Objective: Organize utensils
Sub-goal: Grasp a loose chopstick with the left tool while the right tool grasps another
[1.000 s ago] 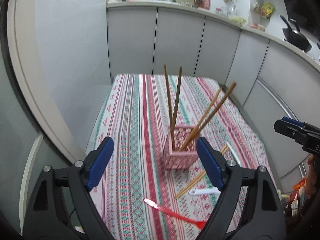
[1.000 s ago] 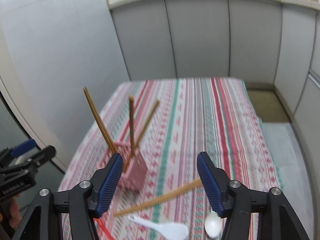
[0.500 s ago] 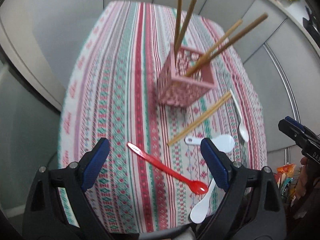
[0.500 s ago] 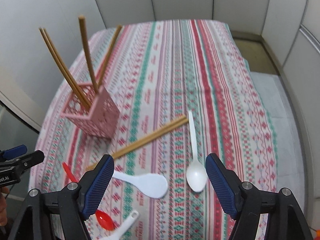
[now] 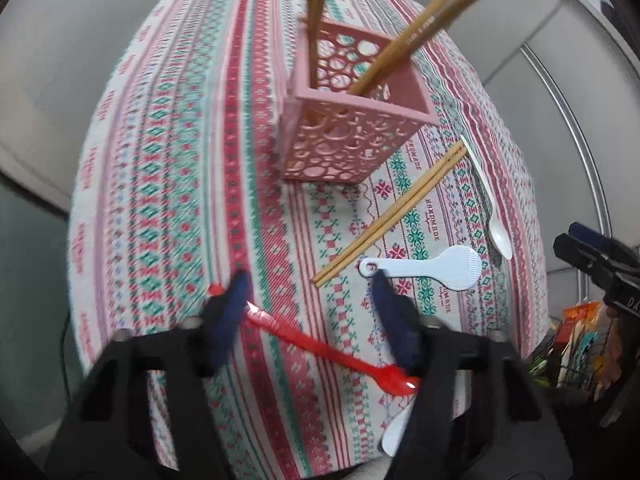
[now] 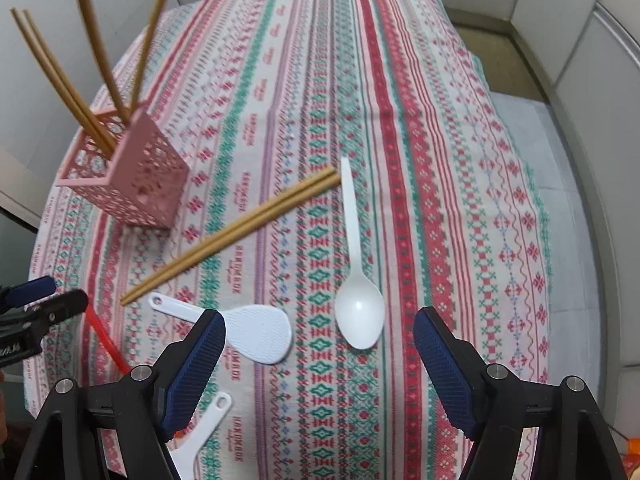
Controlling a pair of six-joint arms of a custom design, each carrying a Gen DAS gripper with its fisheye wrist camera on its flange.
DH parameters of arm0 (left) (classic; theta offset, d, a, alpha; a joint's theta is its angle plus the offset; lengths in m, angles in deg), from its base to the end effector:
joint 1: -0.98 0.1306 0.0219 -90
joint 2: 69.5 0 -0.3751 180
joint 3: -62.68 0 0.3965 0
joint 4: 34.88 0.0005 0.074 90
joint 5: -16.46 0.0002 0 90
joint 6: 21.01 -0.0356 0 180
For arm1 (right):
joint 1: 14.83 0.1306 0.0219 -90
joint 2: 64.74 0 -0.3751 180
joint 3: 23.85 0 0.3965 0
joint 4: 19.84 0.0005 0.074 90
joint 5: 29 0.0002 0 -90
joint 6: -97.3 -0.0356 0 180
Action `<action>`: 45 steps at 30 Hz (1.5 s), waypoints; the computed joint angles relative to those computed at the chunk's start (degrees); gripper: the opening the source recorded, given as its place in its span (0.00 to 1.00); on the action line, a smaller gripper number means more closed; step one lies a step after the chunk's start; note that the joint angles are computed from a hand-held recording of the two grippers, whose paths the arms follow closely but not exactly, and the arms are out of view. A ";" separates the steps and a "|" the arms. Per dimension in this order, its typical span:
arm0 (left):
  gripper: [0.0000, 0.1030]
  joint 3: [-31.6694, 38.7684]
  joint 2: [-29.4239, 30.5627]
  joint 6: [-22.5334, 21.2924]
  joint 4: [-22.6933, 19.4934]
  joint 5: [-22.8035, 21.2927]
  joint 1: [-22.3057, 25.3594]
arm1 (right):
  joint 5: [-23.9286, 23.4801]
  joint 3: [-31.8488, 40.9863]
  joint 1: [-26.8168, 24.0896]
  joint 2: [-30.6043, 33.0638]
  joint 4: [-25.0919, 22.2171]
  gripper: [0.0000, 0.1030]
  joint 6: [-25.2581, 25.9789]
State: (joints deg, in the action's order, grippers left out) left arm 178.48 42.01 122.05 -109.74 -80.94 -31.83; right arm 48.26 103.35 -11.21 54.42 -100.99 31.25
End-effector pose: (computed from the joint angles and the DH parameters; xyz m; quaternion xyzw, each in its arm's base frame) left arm 0.4989 -0.3168 0.4061 -0.1836 0.9664 -0.0681 0.1666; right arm 0.6269 0.0470 0.4095 -0.2501 0.9509 0.0823 0.1630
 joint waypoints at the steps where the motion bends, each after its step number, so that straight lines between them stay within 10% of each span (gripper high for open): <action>1: 0.44 0.36 0.56 -0.94 0.01 0.05 0.07 | 0.12 0.13 -0.13 0.27 -0.03 0.79 -0.03; 9: 0.21 3.20 5.27 -8.21 -0.85 0.52 0.38 | 0.20 1.95 -0.76 1.94 -1.43 0.79 0.05; 25: 0.13 13.96 13.56 -15.05 -4.38 -2.66 -1.29 | -0.38 2.95 -0.87 2.78 -1.72 0.79 0.03; 41: 0.04 12.36 12.75 -9.00 -6.51 9.18 -4.19 | -4.87 11.43 -0.55 9.72 -7.74 0.79 -7.17; 45: 0.04 9.16 10.85 -8.42 -4.98 10.24 -5.45 | -7.08 16.12 0.59 13.78 -10.55 0.64 -10.76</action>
